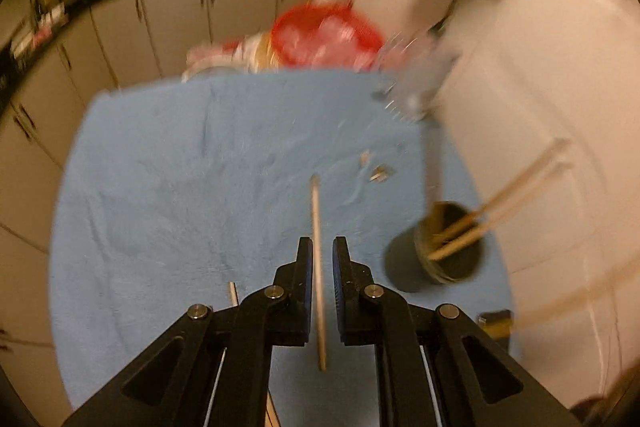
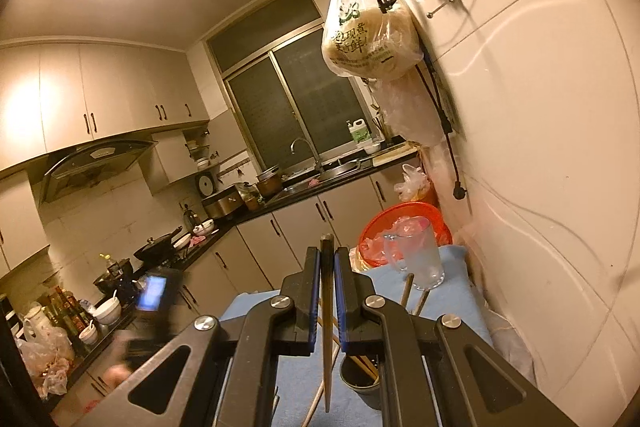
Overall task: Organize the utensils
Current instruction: 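Lower both held chopsticks into the black holder and open both tools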
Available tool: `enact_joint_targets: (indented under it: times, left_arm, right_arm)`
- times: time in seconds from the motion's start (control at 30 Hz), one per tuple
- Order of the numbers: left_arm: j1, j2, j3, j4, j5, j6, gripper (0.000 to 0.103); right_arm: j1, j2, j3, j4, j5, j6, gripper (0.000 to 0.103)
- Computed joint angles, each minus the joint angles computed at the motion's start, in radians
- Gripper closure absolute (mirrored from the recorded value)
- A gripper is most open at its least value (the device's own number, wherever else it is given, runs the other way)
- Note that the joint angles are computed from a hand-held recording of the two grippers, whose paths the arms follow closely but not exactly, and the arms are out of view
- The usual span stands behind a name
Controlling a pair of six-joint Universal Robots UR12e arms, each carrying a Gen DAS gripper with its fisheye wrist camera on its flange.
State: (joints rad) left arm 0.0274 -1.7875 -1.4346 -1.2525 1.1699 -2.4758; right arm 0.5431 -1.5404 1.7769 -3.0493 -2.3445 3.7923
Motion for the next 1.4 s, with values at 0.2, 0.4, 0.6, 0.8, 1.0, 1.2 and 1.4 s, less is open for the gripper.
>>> enact_joint_targets:
  times: [0.2,0.4,0.6,0.8,1.0,1.2,1.4]
  left_arm:
    - [-0.060,-0.120,0.077,-0.075,0.051,-0.041,0.084]
    - [-0.115,-0.206,0.146,-0.090,0.123,-0.124,0.084]
    - [-0.141,-0.224,0.128,-0.009,0.185,-0.156,0.096]
    - [-0.114,-0.177,0.070,0.061,0.139,-0.159,0.096]
    - [-0.031,-0.060,-0.008,0.114,-0.027,-0.102,0.096]
    - [0.043,0.038,-0.058,0.141,-0.167,-0.041,0.096]
    - [0.088,0.093,-0.085,0.150,-0.243,0.010,0.096]
  right_arm:
    - [-0.010,-0.009,0.008,0.025,0.012,0.011,0.096]
    - [-0.023,-0.012,0.010,0.055,0.025,0.020,0.096]
    - [-0.033,-0.017,0.020,0.053,0.042,0.029,0.096]
    - [-0.033,-0.016,0.019,0.053,0.036,0.036,0.096]
    - [-0.031,-0.014,0.019,0.044,0.031,0.043,0.096]
    - [-0.017,-0.007,0.014,0.037,-0.002,0.040,0.096]
    - [-0.001,0.001,0.001,0.039,-0.037,0.038,0.096]
